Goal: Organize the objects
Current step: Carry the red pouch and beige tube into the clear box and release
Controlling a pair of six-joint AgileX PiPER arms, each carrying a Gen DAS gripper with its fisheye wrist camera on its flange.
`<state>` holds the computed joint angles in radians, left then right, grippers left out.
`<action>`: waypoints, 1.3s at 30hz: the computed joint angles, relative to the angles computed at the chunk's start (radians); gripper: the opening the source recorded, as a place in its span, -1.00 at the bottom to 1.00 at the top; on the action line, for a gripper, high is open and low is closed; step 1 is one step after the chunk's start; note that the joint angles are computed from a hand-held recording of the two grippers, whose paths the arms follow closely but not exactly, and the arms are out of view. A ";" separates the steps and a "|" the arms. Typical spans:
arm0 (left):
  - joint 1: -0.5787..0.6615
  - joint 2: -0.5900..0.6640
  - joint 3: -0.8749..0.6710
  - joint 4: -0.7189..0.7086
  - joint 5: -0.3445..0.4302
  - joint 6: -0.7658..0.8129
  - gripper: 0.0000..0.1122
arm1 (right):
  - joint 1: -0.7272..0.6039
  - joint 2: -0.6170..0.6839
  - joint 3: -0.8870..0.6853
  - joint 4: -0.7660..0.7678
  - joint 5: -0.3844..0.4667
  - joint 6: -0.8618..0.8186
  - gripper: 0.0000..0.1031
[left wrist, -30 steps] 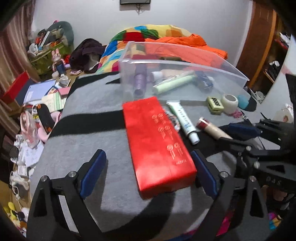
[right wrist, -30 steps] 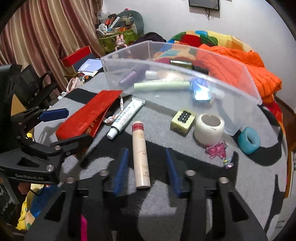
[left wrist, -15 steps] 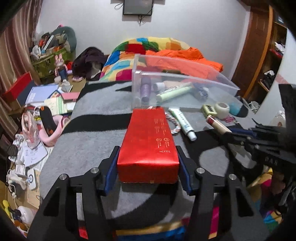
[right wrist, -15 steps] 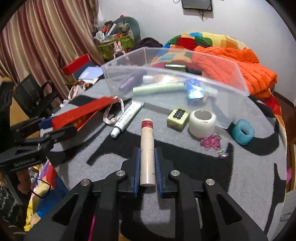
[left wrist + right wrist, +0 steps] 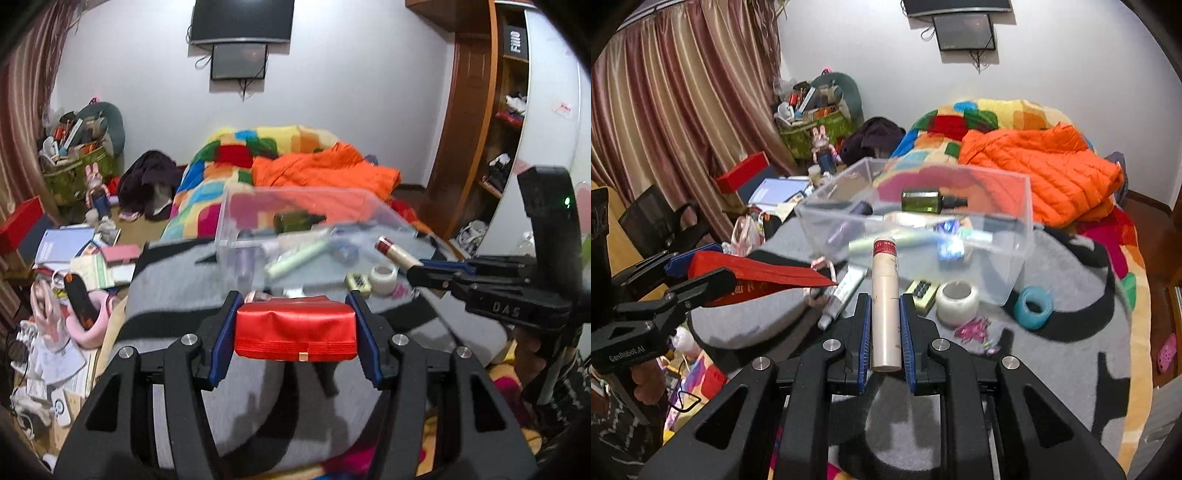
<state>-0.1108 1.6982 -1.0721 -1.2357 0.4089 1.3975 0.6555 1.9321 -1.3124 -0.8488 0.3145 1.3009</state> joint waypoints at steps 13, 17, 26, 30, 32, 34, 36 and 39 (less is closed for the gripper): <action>-0.025 0.083 -0.264 0.092 -0.005 -0.181 0.00 | -0.068 0.008 -0.110 0.034 0.040 -0.076 -0.73; -0.051 0.164 -0.371 0.197 -0.042 -0.306 0.00 | -0.108 0.078 -0.225 0.169 0.096 -0.231 -0.73; -0.128 0.397 -0.672 0.688 -0.057 -0.826 0.00 | -0.195 0.270 -0.506 0.440 0.242 -0.517 -0.73; -0.148 0.487 -0.787 0.852 -0.025 -1.001 0.00 | -0.211 0.342 -0.618 0.517 0.314 -0.605 -0.73; -0.149 0.529 -0.843 0.895 0.023 -1.051 0.00 | -0.217 0.371 -0.662 0.550 0.346 -0.641 -0.73; -0.143 0.556 -0.878 0.897 0.068 -1.060 0.01 | -0.222 0.395 -0.696 0.571 0.369 -0.667 -0.73; -0.141 0.571 -0.893 0.900 0.099 -1.061 0.01 | -0.223 0.421 -0.738 0.583 0.399 -0.686 -0.73; -0.143 0.582 -0.902 0.919 0.137 -1.065 0.01 | -0.222 0.455 -0.792 0.602 0.437 -0.714 -0.73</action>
